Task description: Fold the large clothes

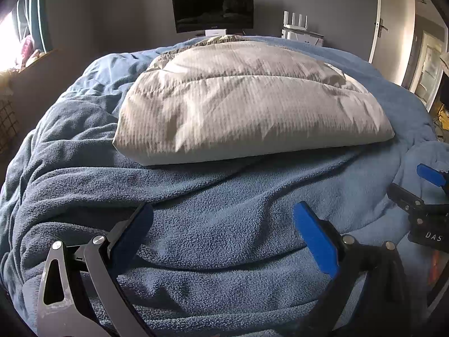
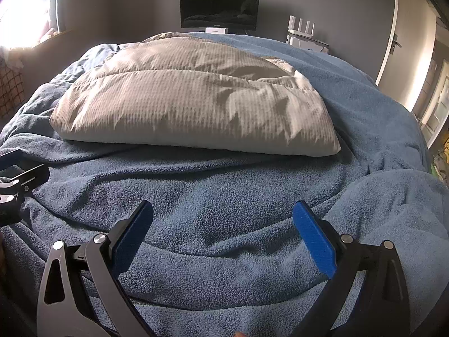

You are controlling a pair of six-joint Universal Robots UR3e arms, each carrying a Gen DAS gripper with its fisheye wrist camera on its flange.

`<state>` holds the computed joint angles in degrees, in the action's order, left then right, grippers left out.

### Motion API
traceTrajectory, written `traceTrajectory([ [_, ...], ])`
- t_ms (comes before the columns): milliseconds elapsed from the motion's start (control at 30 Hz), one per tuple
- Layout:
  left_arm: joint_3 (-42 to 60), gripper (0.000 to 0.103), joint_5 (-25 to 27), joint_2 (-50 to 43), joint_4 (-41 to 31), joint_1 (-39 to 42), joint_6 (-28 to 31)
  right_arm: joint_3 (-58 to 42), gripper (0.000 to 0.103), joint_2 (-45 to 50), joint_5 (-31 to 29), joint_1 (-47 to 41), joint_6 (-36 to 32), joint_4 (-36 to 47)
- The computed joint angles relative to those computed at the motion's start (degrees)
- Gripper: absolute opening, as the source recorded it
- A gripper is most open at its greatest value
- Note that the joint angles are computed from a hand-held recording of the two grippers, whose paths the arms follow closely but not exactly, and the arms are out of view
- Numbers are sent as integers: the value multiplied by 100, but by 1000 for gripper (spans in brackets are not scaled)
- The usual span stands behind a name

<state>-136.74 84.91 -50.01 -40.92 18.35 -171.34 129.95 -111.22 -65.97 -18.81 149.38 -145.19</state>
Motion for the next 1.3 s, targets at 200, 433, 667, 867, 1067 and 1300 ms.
traceTrajectory([
  [200,22,97,10,-20,-24,-5,-1,-9,95,-3,23,-27,-18,28],
  [433,24,97,36,-55,-9,-44,-9,-6,95,-13,23,-29,-18,33],
  [667,32,97,34,-57,-14,-57,-26,-17,95,0,-11,-3,6,30],
  [867,26,97,0,-47,-17,-33,4,-19,95,-2,11,-50,-29,55],
  [1067,63,97,-46,-62,-105,13,6,-25,95,-6,28,-81,-41,68],
  [1300,234,97,-218,116,-581,351,158,-521,95,-437,582,-775,-258,1030],
])
